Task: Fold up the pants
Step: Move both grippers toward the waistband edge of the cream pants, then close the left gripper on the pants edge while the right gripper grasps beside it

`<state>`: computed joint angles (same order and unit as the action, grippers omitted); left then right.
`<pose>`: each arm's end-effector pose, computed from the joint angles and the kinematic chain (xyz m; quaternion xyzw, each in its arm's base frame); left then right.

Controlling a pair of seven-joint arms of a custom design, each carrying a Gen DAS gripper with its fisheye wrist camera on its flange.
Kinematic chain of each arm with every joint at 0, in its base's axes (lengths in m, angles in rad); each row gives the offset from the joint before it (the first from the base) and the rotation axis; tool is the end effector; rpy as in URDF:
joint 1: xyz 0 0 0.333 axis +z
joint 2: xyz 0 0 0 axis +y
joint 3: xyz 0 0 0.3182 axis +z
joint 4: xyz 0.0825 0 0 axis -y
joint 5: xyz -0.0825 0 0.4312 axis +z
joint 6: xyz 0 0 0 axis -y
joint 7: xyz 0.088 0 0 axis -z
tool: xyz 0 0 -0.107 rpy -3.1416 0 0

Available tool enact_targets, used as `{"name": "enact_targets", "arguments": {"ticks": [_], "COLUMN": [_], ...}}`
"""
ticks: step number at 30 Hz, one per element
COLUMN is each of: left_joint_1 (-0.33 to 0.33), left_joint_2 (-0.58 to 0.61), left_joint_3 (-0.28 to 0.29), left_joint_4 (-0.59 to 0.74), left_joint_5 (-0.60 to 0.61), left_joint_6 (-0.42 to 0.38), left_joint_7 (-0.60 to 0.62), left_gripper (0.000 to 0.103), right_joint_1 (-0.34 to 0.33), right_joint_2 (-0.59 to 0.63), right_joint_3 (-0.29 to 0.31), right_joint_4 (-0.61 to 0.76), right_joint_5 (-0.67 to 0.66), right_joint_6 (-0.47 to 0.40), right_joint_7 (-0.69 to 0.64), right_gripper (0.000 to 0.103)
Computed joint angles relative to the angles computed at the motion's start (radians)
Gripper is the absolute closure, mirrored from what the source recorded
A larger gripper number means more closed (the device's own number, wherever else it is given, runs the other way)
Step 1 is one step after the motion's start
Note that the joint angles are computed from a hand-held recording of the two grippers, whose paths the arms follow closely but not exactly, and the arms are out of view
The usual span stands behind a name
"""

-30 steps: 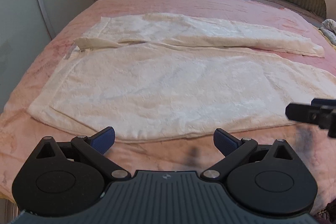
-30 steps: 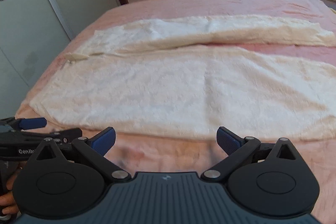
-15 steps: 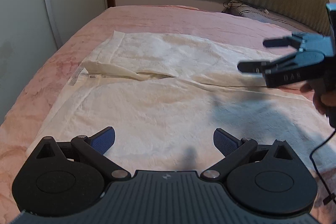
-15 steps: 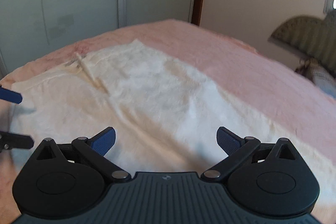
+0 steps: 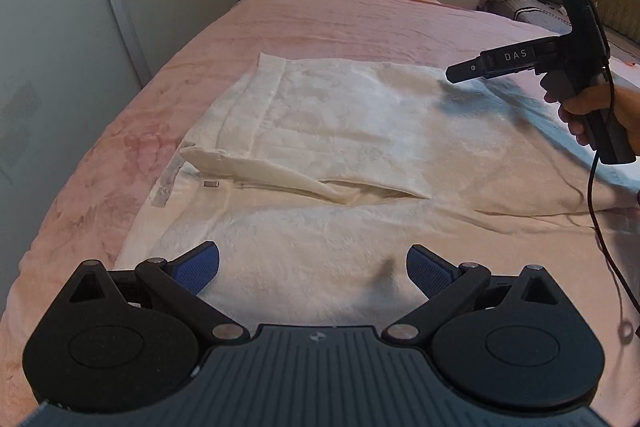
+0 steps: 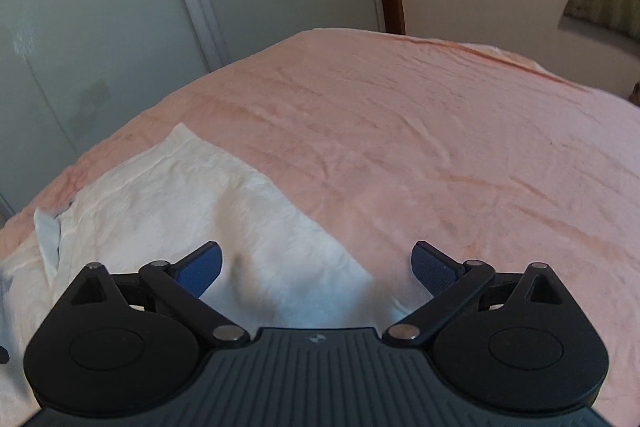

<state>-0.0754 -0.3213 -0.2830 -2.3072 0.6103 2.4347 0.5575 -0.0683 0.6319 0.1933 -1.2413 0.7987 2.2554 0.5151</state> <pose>0.4978 -0.1926 0.4979 -0.7450 0.5716 -0.1675 0.3003 0.8100 0.0790 0.4416 -0.8220 0.3751 -0.0437 0.4263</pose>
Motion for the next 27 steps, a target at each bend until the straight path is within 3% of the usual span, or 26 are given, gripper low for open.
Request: {"name": "enact_targets", "arguments": {"ticks": [1,5,7,8,10,14,16,21,24,26,27], "left_joint_1": [-0.001,0.009,0.019,0.022,0.031,0.042,0.047,0.066,0.066,0.064,0.057], "left_joint_2": [0.02,0.089,0.129,0.15,0.21,0.318,0.375,0.496,0.55,0.561,0.558], "left_joint_3": [0.011,0.036,0.049,0.056,0.077,0.126,0.147,0.156,0.169,0.178,0.187], "left_joint_4": [0.016,0.08,0.12,0.143,0.207,0.321,0.376,0.498,0.561,0.567,0.56], "left_joint_5": [-0.017,-0.05,-0.047,-0.046,-0.055,-0.112,-0.202,-0.525,-0.599,-0.623,-0.614], "left_joint_6": [-0.001,0.0,0.019,0.024,0.056,0.142,0.192,0.215,0.172,0.19,0.213], "left_joint_7": [0.021,0.043,0.032,0.026,0.017,-0.035,-0.022,0.116,0.106,0.076,0.046], "left_gripper": [0.002,0.002,0.002,0.002,0.002,0.004,0.004,0.004,0.005,0.007,0.016], "right_joint_1": [0.012,0.01,0.002,0.003,0.013,0.015,0.004,-0.004,0.012,0.031,0.043], "right_joint_2": [0.045,0.131,0.138,0.117,0.027,-0.174,-0.258,-0.39,-0.43,-0.442,-0.441], "right_joint_3": [-0.009,0.004,0.014,0.015,0.013,0.048,0.075,0.09,0.069,0.051,0.039], "right_joint_4": [0.063,0.194,0.216,0.186,0.047,-0.269,-0.391,-0.572,-0.627,-0.646,-0.646], "right_joint_5": [-0.018,-0.066,-0.082,-0.092,-0.094,0.002,0.098,0.306,0.381,0.411,0.413], "right_joint_6": [-0.027,-0.113,-0.171,-0.16,-0.052,0.235,0.33,0.402,0.397,0.406,0.404], "right_joint_7": [0.051,0.078,0.053,0.02,-0.1,-0.433,-0.649,-1.042,-1.168,-1.23,-1.231], "right_gripper": [0.021,0.043,0.068,0.071,0.081,0.085,0.088,0.092,0.092,0.092,0.092]}}
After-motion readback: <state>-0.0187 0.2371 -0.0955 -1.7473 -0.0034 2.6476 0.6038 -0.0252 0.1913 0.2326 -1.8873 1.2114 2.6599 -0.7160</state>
